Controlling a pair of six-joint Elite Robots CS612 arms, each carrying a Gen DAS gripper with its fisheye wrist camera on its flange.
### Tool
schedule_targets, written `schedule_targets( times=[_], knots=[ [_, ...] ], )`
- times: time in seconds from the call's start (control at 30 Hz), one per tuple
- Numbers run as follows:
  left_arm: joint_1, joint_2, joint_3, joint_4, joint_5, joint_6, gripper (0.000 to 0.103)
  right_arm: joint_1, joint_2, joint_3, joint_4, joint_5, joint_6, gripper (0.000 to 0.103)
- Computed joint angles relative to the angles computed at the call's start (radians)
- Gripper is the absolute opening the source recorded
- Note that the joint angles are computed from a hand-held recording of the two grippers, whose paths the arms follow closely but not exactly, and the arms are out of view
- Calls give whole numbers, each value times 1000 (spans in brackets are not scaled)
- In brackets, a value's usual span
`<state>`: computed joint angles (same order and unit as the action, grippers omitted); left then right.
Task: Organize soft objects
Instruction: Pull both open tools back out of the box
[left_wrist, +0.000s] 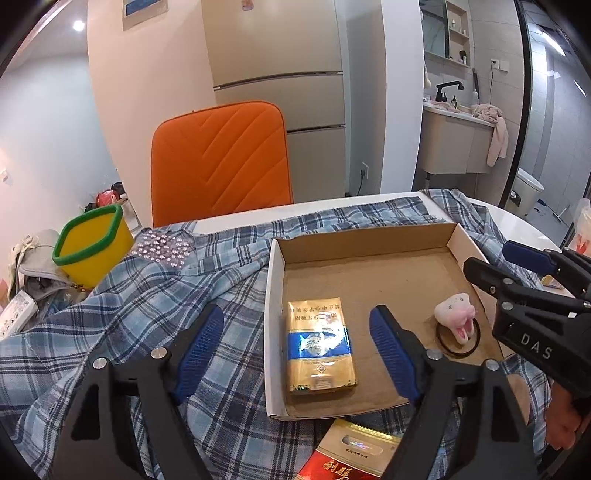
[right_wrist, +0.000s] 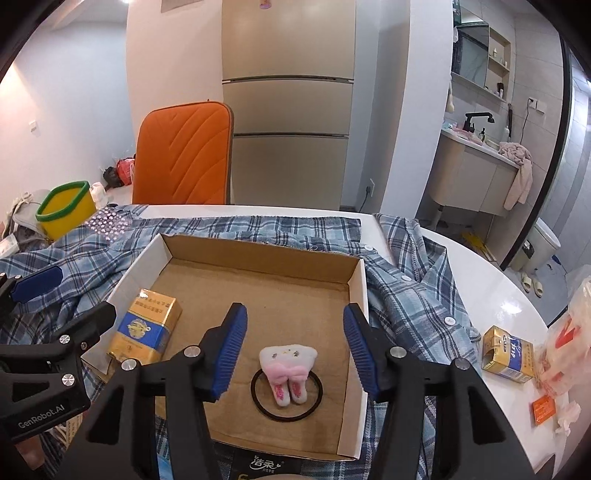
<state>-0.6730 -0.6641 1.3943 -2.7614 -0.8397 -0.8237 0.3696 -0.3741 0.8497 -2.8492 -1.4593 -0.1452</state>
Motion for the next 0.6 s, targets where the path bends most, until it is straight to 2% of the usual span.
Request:
schedule_targets(
  times=[0.17, 0.3, 0.43, 0.5, 0.6],
  knots=[
    [-16, -19, 10, 3, 46, 14, 80, -3, -41, 67, -100, 13, 24, 57],
    [-45, -44, 48, -95, 137, 57, 80, -7, -86, 144, -212, 13, 39, 57],
    [-80, -63, 98, -280, 232, 152, 85, -16, -133, 227, -323, 30, 60, 57],
    [-99, -59, 113, -402, 284, 240, 98, -20, -156, 272, -378, 42, 73, 61],
    [-130, -35, 118, -634, 377, 405, 102, -28, -188, 338, -465, 63, 80, 67]
  ],
)
